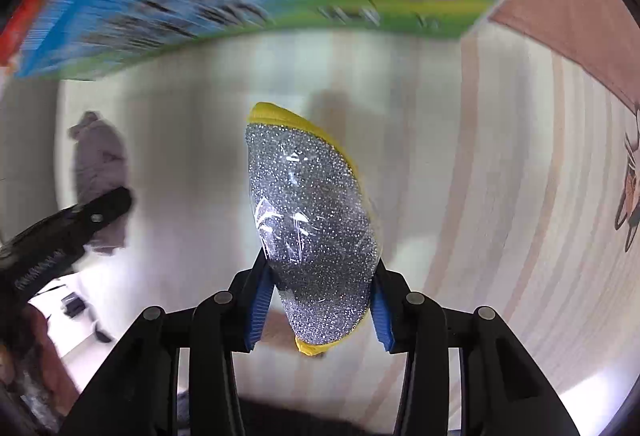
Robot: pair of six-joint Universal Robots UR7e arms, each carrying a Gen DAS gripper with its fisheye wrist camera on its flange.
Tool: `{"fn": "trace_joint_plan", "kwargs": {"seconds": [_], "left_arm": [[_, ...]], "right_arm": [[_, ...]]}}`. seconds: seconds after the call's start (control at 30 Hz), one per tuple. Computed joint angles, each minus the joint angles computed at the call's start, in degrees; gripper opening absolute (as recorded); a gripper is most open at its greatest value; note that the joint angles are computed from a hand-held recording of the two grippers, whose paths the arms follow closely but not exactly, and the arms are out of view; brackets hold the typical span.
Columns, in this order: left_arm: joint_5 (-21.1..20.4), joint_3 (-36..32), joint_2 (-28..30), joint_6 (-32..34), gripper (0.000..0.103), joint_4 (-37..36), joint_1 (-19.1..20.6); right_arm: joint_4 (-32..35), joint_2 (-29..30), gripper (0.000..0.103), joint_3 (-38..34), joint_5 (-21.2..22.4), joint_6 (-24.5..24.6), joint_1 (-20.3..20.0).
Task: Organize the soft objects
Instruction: 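Place the towel and sponge into the box and open both tools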
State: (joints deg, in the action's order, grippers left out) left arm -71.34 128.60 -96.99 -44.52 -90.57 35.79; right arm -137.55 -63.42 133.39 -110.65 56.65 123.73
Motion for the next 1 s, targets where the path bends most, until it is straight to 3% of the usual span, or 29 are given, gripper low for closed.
{"fn": "trace_joint_plan", "kwargs": {"seconds": [0.13,0.27,0.37,0.6,0.73,0.93,1.0], "left_arm": [[1.71,-7.69,1.97,4.02,0.03,1.81,-2.8],[7.87,-15.74,7.67,11.07,0.03,3.07,-1.86],[13.97,-20.61,13.43,15.25,0.03,4.56,0.28],[19.53,-29.42,26.09,15.86,0.03,11.57,6.88],[21.5,-30.5,30.11,14.6,0.03,14.24,9.64],[18.19,-30.84,33.69,12.52,0.035,13.76,13.56],[17.07,-31.24,33.82,11.99,0.039,12.61,14.26]], "right_arm": [[3.02,-4.5,0.045,-4.12,-1.37,-0.22,4.23],[9.43,-6.96,0.045,-9.71,-6.27,0.63,4.45],[15.9,-6.73,0.045,-14.03,-11.5,1.41,2.73],[27.94,-1.53,0.045,-22.35,-17.32,4.93,-3.16],[29.65,0.63,0.045,-23.35,-19.13,5.0,-6.62],[30.63,3.17,0.048,-23.5,-20.14,5.07,-9.3],[29.85,3.21,0.063,-23.23,-20.05,4.32,-9.56]]}}
